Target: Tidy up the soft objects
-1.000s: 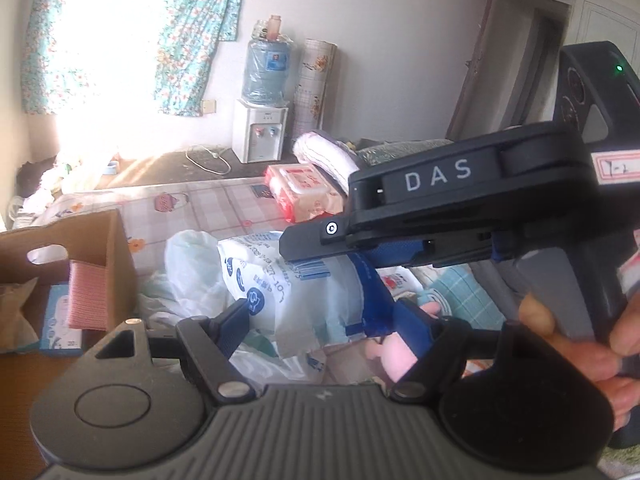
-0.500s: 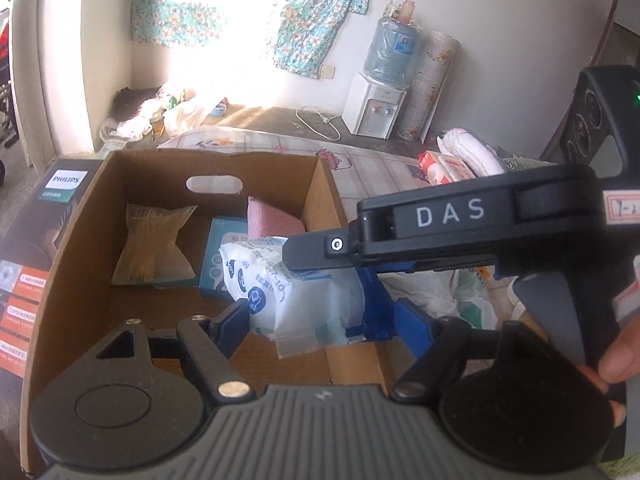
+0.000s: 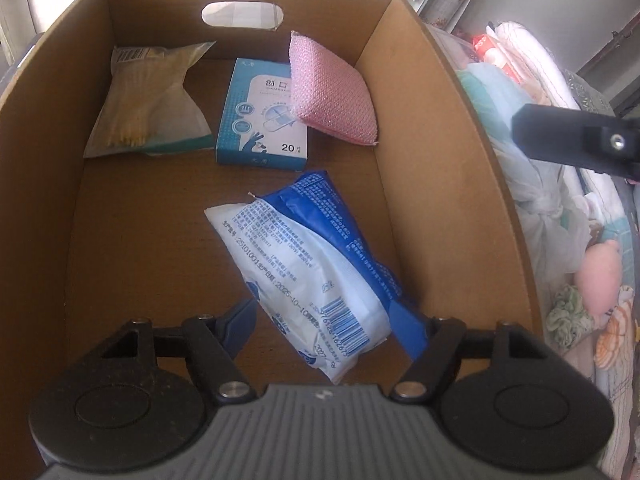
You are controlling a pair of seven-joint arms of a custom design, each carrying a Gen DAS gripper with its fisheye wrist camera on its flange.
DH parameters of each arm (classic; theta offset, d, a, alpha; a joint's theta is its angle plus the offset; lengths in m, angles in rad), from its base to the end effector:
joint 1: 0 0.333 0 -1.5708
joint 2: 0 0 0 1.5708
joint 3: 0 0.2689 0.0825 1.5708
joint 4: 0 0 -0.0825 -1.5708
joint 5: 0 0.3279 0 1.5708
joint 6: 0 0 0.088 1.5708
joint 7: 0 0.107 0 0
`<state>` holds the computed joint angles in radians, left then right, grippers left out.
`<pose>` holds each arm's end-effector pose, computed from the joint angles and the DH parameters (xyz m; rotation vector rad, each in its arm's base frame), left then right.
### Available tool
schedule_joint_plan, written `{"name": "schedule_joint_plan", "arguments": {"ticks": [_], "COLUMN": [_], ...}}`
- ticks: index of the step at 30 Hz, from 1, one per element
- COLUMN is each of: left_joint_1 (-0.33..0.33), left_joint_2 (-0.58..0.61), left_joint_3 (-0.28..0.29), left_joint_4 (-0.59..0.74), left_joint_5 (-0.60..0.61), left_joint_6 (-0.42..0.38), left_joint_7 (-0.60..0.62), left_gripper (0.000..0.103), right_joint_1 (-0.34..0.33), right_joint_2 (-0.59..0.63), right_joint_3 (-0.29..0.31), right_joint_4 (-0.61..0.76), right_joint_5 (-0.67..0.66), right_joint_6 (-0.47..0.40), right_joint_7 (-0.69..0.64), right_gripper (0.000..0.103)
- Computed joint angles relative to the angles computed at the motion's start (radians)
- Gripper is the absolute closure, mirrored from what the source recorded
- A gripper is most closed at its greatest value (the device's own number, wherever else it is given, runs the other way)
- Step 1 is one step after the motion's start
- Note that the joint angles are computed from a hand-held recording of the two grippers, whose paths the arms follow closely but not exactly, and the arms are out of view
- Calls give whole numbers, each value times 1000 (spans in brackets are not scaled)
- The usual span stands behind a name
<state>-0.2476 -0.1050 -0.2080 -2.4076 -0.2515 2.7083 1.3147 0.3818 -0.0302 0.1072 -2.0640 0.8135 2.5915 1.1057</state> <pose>0.4305 -0.2019 0.3860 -2.1421 2.1333 -0.6440 0.4770 0.2386 0.4820 -1.9390 1.3317 0.0785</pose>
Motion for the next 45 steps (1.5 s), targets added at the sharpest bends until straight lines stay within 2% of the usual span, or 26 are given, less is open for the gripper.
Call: {"name": "schedule_joint_plan", "arguments": {"ticks": [3, 6, 8, 11, 15, 19, 25, 27, 33, 36, 42, 45], "left_joint_1": [1, 1, 4, 0, -5, -2, -28, -33, -29, -24, -5, 15], "left_joint_2": [58, 90, 111, 139, 187, 211, 197, 201, 185, 176, 120, 117], "left_joint_3": [5, -4, -11, -17, -18, -21, -30, -28, -23, -23, 0, 3], "left_joint_4": [54, 79, 104, 157, 237, 254, 218, 225, 190, 192, 156, 162], "left_joint_5": [-34, -70, -2, 169, 264, 250, 377, 401, 401, 380, 457, 456], "left_joint_6": [-55, -60, -54, -64, -106, -88, -63, -72, 17, 11, 38, 24], "left_joint_7": [44, 76, 38, -62, -109, -90, -6, -14, -56, -70, -286, -405], "left_gripper": [28, 28, 28, 28, 28, 26, 27, 28, 26, 23, 20, 26], "right_joint_1": [-7, -11, -16, -24, -36, -50, -61, -61, -58, -56, -53, -51], "right_joint_2": [-37, -66, -75, -82, -81, -75, -74, -76, -84, -98, -110, -111], "right_joint_3": [-17, -36, -45, -52, -68, -72, -69, -66, -64, -64, -74, -79], "right_joint_4": [-45, -83, -95, -105, -110, -118, -128, -131, -142, -155, -170, -178], "right_joint_5": [108, 196, 211, 211, 250, 277, 267, 269, 268, 252, 252, 279], "right_joint_6": [-7, -21, -31, -28, -37, -50, -62, -56, -57, -53, -40, -44], "right_joint_7": [-63, -115, -127, -137, -165, -181, -177, -178, -166, -159, -150, -161], "right_gripper": [58, 58, 57, 57, 57, 57, 56, 56, 55, 53, 50, 49]}}
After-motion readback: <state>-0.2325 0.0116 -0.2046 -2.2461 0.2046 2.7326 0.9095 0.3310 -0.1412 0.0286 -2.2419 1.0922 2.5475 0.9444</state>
